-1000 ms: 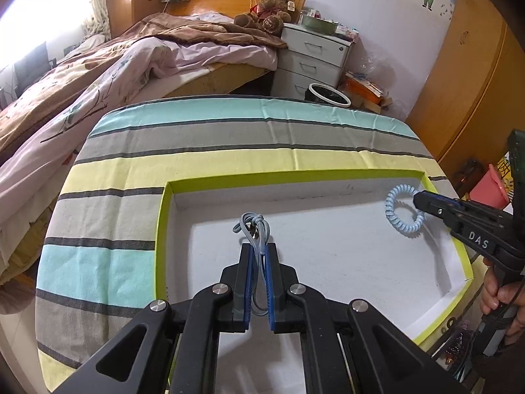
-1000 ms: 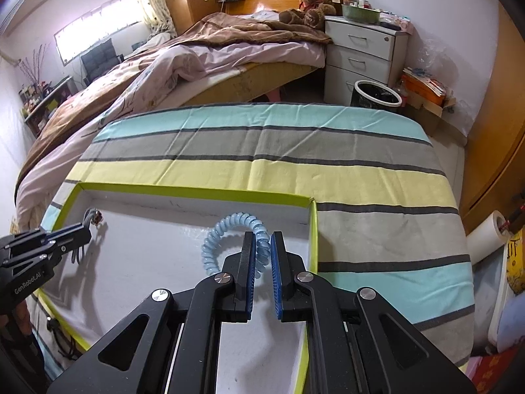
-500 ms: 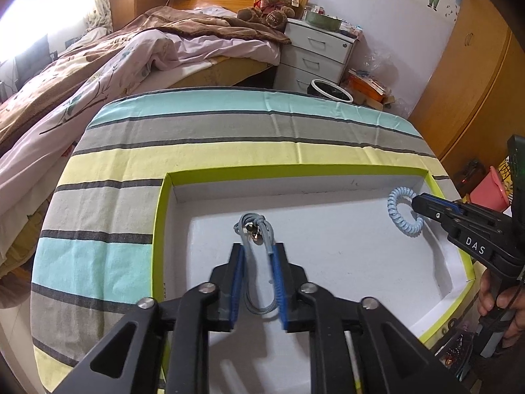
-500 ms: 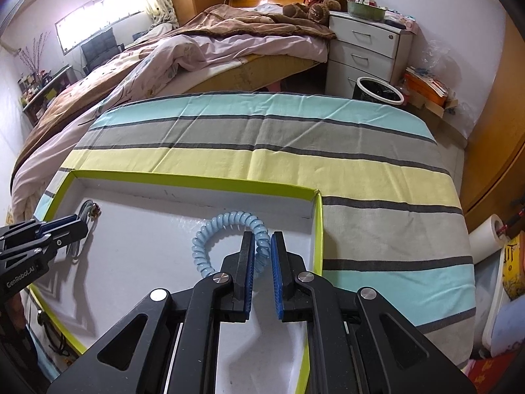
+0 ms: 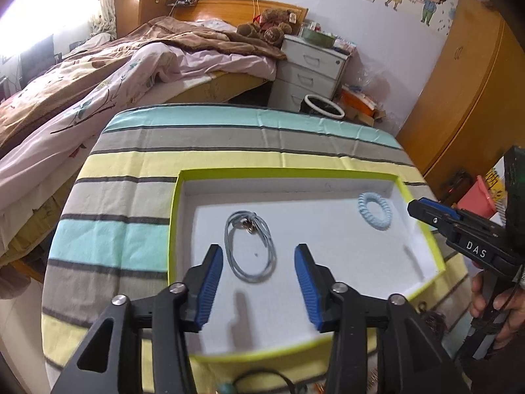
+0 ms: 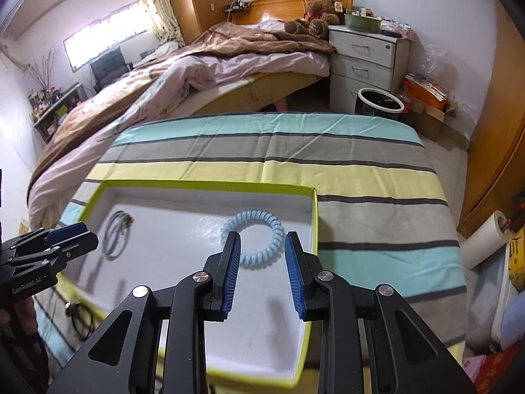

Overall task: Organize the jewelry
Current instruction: 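Grasp black watch band with right tool while left tool grasps black charm hair tie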

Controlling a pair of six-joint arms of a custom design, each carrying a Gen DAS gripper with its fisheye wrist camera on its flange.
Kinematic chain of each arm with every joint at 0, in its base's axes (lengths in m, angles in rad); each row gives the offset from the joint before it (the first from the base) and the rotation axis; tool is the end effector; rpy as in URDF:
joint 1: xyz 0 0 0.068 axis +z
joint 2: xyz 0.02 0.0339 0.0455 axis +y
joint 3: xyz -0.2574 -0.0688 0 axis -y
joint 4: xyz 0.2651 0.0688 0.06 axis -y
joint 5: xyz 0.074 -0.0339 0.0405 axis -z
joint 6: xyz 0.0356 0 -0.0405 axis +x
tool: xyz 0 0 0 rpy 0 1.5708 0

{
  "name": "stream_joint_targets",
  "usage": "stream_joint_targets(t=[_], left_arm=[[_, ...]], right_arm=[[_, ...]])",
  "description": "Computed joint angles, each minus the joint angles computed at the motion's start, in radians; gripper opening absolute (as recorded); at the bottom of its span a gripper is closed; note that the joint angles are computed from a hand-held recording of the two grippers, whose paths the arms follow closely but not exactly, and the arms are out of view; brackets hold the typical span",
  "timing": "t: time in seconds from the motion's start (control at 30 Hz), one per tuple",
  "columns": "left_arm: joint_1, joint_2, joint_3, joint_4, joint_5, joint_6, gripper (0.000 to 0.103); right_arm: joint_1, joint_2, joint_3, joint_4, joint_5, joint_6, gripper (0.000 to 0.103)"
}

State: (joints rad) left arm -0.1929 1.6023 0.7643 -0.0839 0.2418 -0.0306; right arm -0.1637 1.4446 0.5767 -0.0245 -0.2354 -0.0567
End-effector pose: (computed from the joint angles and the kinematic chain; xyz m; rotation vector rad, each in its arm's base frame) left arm 0.3082 -0.0689 0.1274 0.3039 2.4790 -0.3949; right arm 0.2706 -0.0363 0.1208 0.0288 2.4388 0.1918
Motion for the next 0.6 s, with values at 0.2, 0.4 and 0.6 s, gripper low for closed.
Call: stream_joint_targets(t=[0.2,0.4,0.6], left_arm=[[0.023,-0.179,-0.137,-0.004,0.008,0.015,0.047],[0.048,-0.360,-0.290,0.003,-0.016,0.058,0.058],[0.106,-0.536,-0.411,-0.039,-0.005,0.053,0.058]], right_arm=[[-0.010,-0.196,-0.116,-0.049,-0.035,-0.009,0.029],[0.003,-0.397,-0.231,-0.125,-0.041,-0.024,0.046],[0.025,-0.578,-0.331,-0.211,-0.012,-0.021,0.048]])
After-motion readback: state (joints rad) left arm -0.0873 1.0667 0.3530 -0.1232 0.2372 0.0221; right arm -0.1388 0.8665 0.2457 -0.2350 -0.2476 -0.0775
